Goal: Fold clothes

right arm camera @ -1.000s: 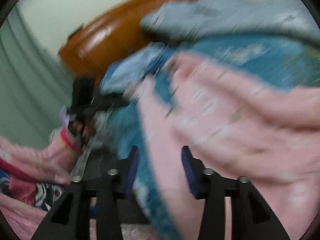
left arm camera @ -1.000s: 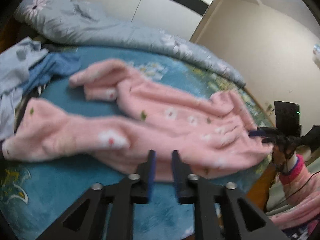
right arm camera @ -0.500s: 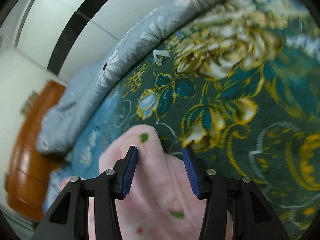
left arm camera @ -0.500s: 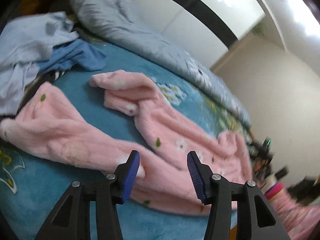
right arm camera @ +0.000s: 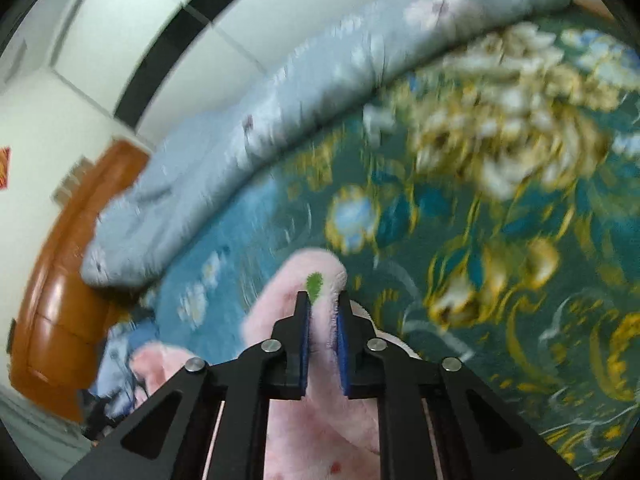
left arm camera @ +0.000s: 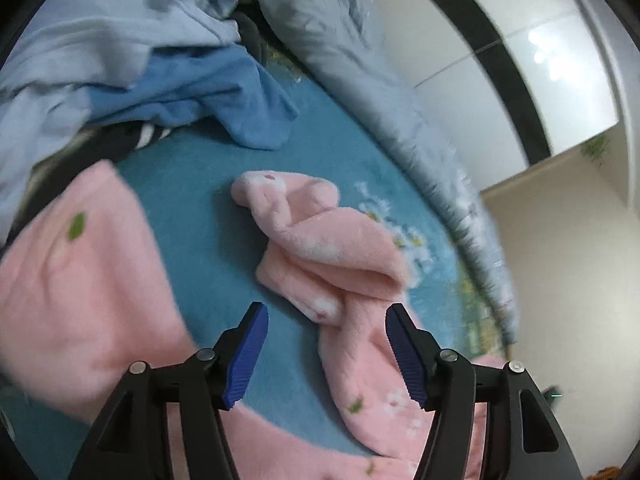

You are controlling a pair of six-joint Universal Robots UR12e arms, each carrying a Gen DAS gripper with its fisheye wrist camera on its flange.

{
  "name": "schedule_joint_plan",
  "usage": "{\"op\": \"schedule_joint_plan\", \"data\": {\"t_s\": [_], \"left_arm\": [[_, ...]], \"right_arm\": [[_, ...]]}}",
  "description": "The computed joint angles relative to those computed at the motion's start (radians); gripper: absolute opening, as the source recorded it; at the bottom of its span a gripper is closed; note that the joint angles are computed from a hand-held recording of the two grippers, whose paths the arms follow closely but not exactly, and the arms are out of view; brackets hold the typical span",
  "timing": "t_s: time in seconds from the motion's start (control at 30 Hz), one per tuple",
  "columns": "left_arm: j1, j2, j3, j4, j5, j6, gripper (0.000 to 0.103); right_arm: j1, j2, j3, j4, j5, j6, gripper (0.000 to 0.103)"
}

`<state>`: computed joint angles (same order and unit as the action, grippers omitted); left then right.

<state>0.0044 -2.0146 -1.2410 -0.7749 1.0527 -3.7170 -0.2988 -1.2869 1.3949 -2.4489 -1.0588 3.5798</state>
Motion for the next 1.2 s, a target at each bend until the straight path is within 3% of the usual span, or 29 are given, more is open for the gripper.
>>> {"op": "schedule_joint_plan", "data": {"t_s": [0.2, 0.33, 0.4, 0.5, 0.6, 0.67, 0.7, 0.77, 0.97, 1.1, 1.13, 1.2], "left_arm": [[-0.019, -0.055, 0.086, -0.096, 0.040, 0.042, 0.065], [-0.025, -0.065, 0.098, -0.146, 0.069, 0.066, 0.065], [-0.024, -0.065, 0.087, -0.135, 0.064, 0.060, 0.065], [-0.025, -0.069, 0.077, -0.091, 0.067, 0.048, 0.064], [-0.030, -0.078, 0.079, -0.059, 0.079, 0.041, 0.061], [-0.039, -0.083, 0.093, -0.079, 0.115, 0.057, 0.037], [-0.044, -0.085, 0.100, -0.092, 0.138, 0.067, 0.011], [-0.051, -0.083, 0.105, -0.099, 0.189, 0.083, 0.010], [-0.051, -0.035, 0.091, -0.022, 0.445, 0.119, 0.009], [-0.052, -0.025, 0.107, -0.093, 0.645, 0.172, 0.010], [-0.047, -0.023, 0.107, -0.129, 0.646, 0.182, 0.010], [-0.023, -0.008, 0.078, -0.172, 0.565, 0.171, 0.010]], "right_arm": [[-0.033, -0.037, -0.006, -0.062, -0.169, 0.073, 0.004], [-0.036, -0.052, 0.001, -0.091, -0.396, 0.117, 0.000], [-0.051, -0.061, 0.015, -0.075, -0.448, 0.172, 0.000], [-0.066, -0.070, 0.048, -0.069, -0.386, 0.202, 0.001], [-0.049, -0.063, 0.048, -0.042, -0.355, 0.157, 0.001], [-0.032, -0.052, 0.035, -0.014, -0.344, 0.125, 0.001], [-0.021, -0.046, 0.027, -0.010, -0.337, 0.113, 0.001], [-0.003, -0.031, 0.008, 0.001, -0.311, 0.089, 0.001], [0.052, 0.005, -0.058, 0.067, -0.288, -0.052, 0.001], [0.072, 0.016, -0.067, 0.083, -0.299, -0.095, 0.001], [0.073, 0.018, -0.067, 0.090, -0.300, -0.096, 0.001], [0.073, 0.020, -0.062, 0.103, -0.296, -0.091, 0.001]]}}
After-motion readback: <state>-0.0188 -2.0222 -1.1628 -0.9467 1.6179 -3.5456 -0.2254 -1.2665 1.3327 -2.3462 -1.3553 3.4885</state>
